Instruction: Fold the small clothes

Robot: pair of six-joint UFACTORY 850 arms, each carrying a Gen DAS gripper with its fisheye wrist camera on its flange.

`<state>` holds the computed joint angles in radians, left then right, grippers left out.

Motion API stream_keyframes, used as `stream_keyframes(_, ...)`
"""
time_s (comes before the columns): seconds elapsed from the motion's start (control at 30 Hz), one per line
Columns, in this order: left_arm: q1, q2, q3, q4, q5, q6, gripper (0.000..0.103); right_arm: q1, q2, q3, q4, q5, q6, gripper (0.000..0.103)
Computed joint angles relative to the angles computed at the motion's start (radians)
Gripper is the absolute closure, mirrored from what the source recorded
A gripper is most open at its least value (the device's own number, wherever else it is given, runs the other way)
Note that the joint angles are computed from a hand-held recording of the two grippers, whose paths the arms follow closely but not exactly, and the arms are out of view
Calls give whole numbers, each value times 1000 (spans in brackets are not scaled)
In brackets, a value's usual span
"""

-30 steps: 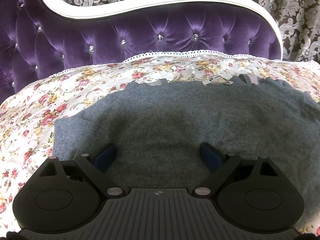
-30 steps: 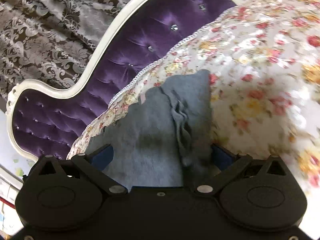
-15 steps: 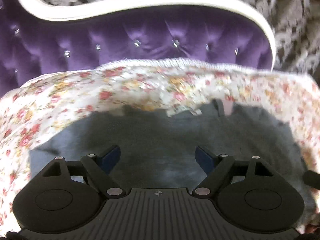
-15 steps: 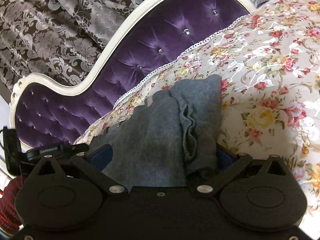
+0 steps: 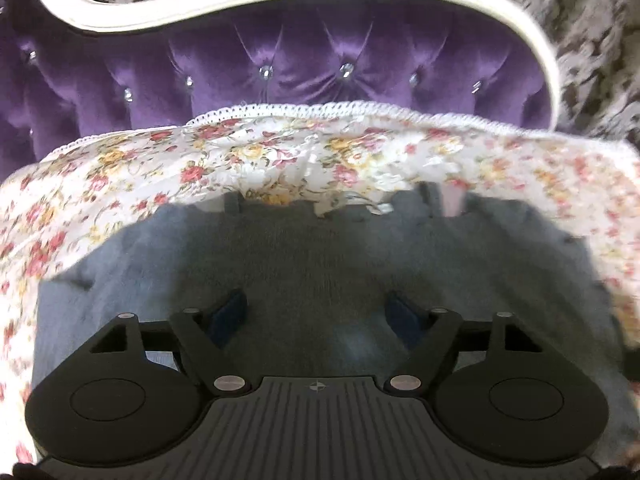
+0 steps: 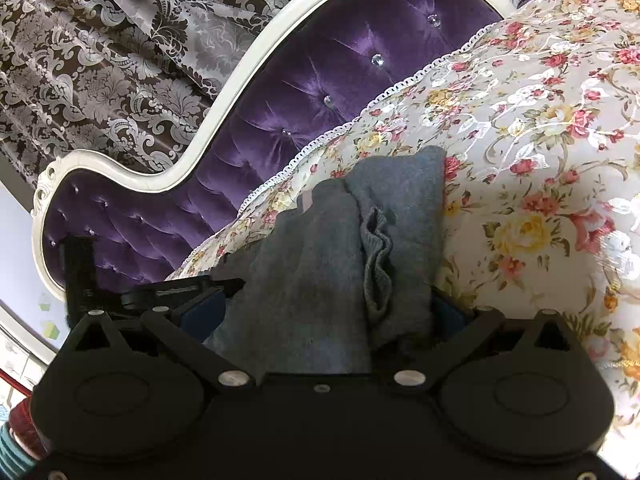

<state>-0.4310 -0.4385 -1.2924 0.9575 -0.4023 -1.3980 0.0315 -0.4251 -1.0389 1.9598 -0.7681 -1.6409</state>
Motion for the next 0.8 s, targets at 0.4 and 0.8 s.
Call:
stream_keyframes(0.4,-39,122,212,365,60,-376,26,-2,1,6,-20,-19,-45,0)
stream_keyframes(0.8,19,300,389,442,-30,-487,26,4,5,7,-15,3,-87,1)
